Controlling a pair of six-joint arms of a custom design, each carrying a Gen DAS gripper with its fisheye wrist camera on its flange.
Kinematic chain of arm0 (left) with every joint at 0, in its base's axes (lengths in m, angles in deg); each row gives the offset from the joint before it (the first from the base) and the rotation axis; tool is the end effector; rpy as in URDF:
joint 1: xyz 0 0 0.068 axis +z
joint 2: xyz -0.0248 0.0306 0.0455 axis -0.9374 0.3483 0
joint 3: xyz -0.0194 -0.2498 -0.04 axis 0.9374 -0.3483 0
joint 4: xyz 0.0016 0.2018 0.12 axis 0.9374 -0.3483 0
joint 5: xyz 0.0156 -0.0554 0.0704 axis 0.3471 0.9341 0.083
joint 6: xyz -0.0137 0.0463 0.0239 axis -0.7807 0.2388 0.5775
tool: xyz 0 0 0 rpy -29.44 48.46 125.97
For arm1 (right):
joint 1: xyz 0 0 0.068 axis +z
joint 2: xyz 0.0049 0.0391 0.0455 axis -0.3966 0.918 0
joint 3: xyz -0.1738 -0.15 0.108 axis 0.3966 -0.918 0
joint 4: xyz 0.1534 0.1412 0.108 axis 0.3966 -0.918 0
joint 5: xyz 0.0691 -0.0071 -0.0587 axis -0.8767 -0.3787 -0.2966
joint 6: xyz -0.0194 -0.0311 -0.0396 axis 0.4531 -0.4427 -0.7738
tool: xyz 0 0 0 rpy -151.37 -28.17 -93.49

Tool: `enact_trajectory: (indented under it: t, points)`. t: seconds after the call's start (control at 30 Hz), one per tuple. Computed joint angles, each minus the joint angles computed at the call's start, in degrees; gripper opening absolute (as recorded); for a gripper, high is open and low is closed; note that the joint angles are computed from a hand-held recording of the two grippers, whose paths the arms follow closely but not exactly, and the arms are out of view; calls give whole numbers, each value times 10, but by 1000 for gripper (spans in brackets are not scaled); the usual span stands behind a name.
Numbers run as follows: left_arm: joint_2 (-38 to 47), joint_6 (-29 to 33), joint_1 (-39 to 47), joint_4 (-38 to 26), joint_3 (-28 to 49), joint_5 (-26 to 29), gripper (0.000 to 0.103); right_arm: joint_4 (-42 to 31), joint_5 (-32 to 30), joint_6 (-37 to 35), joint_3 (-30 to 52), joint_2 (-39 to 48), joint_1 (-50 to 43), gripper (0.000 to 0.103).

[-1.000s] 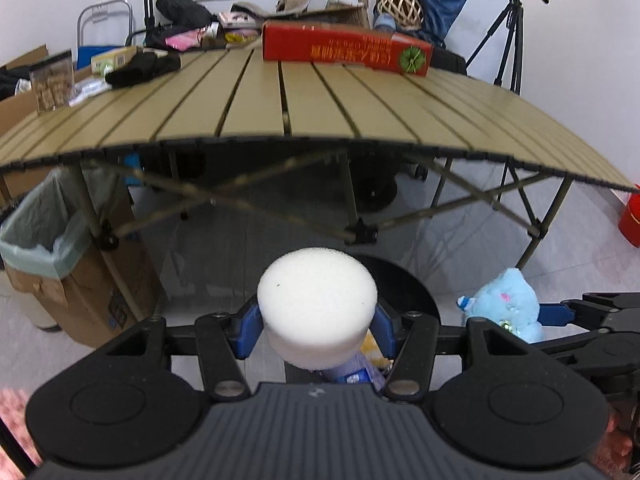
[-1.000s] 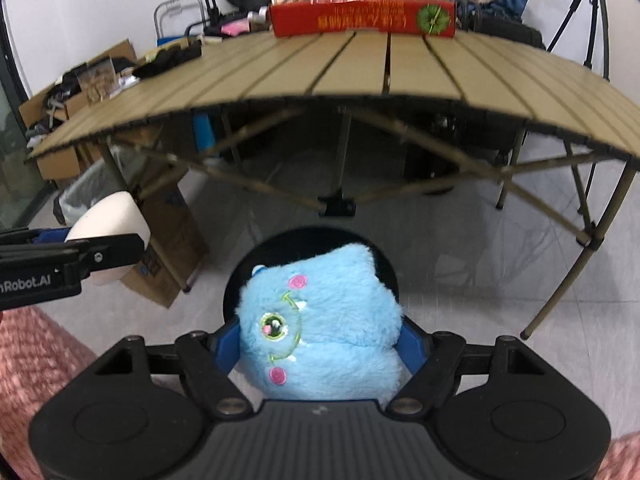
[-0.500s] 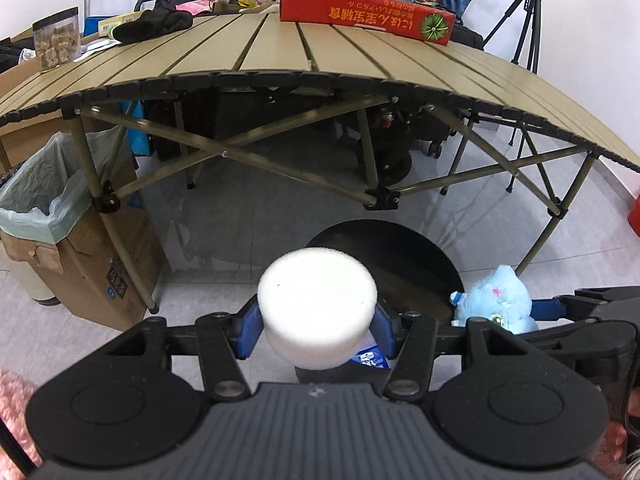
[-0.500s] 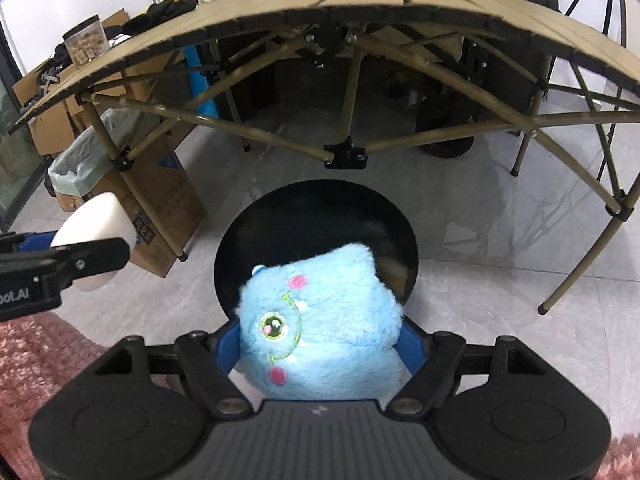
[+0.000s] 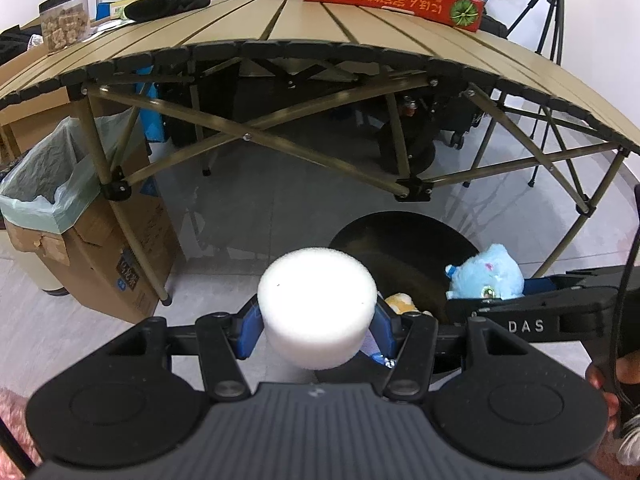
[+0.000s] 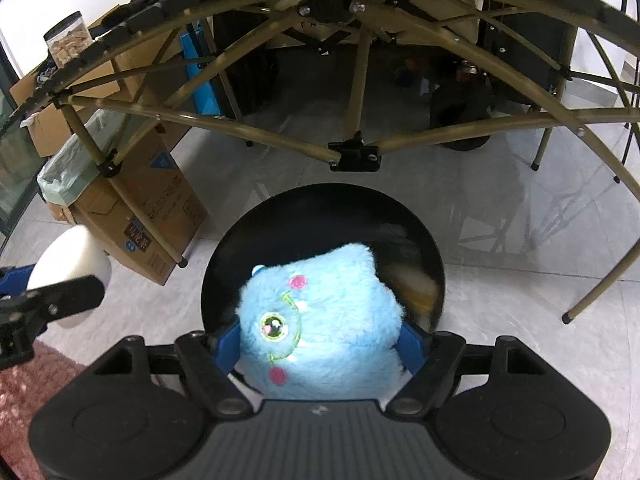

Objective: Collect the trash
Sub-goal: 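Open the right tool to drop the plush monster into the bin, then open the left tool to drop the round sponge into the bin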

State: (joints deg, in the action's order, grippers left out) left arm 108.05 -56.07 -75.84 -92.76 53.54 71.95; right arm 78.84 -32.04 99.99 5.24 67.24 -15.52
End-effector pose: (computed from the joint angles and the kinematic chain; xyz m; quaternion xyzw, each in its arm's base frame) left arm 0.3271 -0.0464 0.1845 0.2298 0.9087 -0.1147 0.3289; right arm 0.2817 0.0365 0.1434 0.1431 0.9448 0.0494 0.2906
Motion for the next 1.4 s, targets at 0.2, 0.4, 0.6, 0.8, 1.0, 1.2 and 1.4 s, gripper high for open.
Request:
enact_trajectory:
  t: [0.2,0.4,0.6,0.8,1.0,1.2,1.4]
  points:
    - [28,-8,-2,-3,25,-8,56,14,-3,-17,43,58,-8,76]
    - [48,-10,-2,-9,41,-11,56,23,-7,-27,84,112,-18,79]
    - [60,-13,2,-19,52,-9,56,27,11,-37,96,130,-14,102]
    - [62,-13,0,-21,54,-10,56,17,37,-49,95,128,-12,103]
    - [69,-11,-15,-27,61,-14,56,23,50,-49,70,107,-27,103]
    - [82,-12,-52,-25,69,-24,56,32,57,-44,26,65,-60,103]
    - [90,-15,-95,-21,73,-34,56,30,51,-37,-12,6,-104,103]
